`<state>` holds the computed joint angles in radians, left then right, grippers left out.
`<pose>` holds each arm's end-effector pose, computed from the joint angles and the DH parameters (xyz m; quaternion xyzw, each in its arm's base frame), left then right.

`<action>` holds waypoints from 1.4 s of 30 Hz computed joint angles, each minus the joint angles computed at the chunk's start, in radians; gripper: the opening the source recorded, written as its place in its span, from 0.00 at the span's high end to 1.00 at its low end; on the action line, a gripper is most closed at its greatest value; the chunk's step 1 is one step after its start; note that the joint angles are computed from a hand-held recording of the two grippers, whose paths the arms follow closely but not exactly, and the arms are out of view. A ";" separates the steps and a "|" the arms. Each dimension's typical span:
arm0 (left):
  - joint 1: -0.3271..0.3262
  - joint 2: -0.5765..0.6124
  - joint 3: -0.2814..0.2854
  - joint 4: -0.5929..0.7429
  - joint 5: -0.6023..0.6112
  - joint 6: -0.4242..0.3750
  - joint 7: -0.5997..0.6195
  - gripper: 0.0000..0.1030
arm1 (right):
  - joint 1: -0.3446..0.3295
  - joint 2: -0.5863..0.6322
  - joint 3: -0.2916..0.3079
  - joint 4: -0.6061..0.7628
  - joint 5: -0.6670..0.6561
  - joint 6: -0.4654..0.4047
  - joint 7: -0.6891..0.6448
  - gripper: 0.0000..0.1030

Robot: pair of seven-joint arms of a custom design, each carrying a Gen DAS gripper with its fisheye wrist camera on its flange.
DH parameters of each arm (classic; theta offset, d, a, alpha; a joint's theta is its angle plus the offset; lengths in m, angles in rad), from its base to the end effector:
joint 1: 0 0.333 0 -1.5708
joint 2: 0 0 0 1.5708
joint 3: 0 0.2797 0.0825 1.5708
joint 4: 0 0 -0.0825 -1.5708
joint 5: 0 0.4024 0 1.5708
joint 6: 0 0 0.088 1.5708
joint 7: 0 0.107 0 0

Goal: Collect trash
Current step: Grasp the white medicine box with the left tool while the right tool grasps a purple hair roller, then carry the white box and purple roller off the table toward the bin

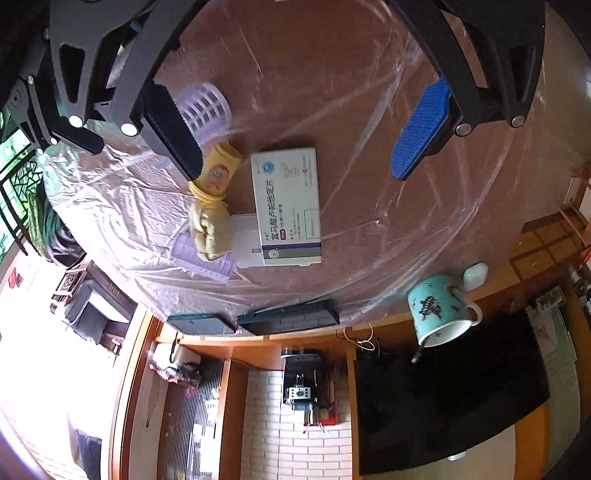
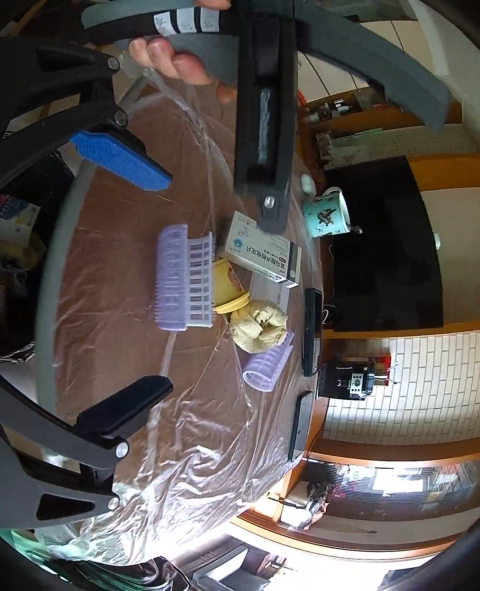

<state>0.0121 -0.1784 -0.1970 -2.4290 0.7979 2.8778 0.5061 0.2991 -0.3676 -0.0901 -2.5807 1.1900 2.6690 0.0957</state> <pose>0.5035 -0.1359 0.3825 -0.7105 0.6058 -0.2369 0.2684 0.4586 0.0706 0.3749 -0.8252 0.3832 -0.1196 0.3973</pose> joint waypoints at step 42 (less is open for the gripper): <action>-0.064 0.197 0.080 0.149 -0.222 -0.020 0.238 0.49 | -0.026 0.177 0.064 0.136 -0.013 -0.050 0.101 0.29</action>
